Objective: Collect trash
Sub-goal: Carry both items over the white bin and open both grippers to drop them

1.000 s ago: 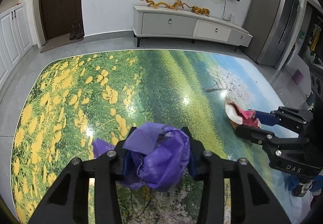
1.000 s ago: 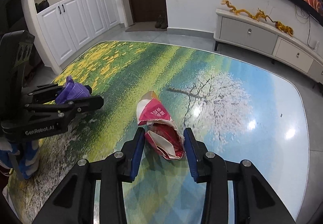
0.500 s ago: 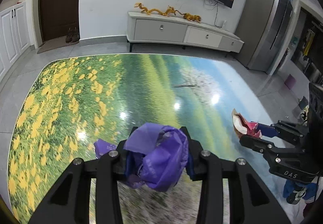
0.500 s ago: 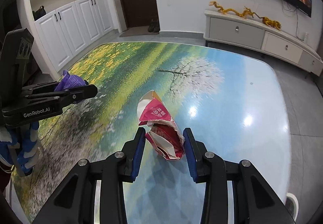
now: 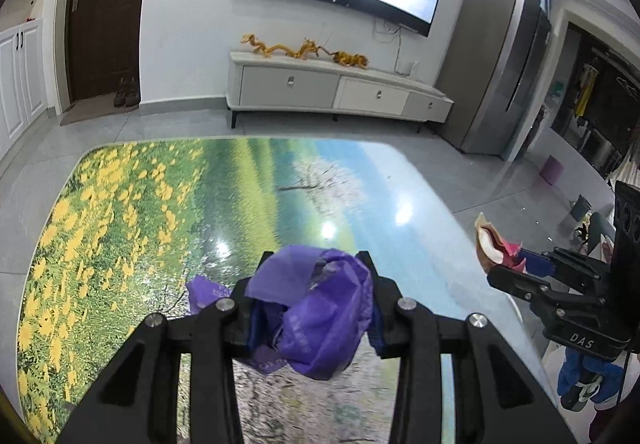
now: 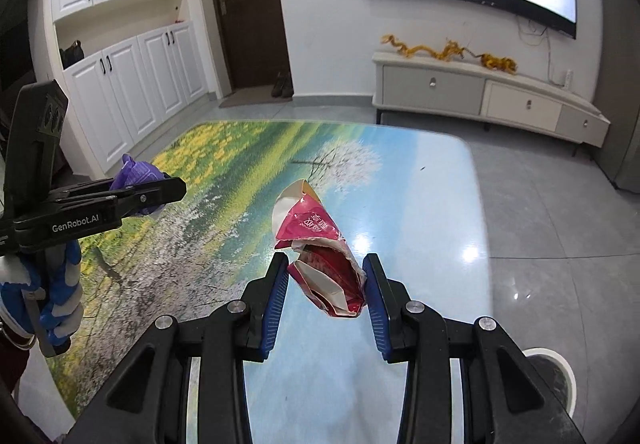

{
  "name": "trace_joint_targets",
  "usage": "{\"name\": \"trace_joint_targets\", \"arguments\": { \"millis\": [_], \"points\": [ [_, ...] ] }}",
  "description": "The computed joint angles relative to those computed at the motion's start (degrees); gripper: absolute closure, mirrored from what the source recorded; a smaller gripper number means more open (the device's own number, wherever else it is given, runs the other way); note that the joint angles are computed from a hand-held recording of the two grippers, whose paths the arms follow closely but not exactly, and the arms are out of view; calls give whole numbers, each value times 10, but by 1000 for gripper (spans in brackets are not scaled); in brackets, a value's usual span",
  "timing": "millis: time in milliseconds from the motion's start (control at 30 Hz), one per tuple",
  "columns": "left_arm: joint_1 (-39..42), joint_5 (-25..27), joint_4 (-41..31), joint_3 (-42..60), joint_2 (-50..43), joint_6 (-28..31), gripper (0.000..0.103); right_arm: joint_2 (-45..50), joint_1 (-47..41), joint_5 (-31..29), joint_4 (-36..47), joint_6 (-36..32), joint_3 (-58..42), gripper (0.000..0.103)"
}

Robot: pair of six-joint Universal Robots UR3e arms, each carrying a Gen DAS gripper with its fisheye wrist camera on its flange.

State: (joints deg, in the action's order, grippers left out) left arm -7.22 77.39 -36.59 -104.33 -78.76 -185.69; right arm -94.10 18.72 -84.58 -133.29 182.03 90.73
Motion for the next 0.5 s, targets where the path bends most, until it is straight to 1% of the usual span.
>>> {"name": "trace_joint_targets", "arguments": {
  "millis": [300,400,500],
  "points": [
    [-67,33,-25,68,2,-29,66,-114,-30,2,14,3,53,66],
    [-92,44,-33,101,-15,-37,66,-158,-58,15,24,-6,75,66],
    [-129,58,-42,152,-54,-42,66,-203,-98,38,37,-17,99,66]
  ]
}}
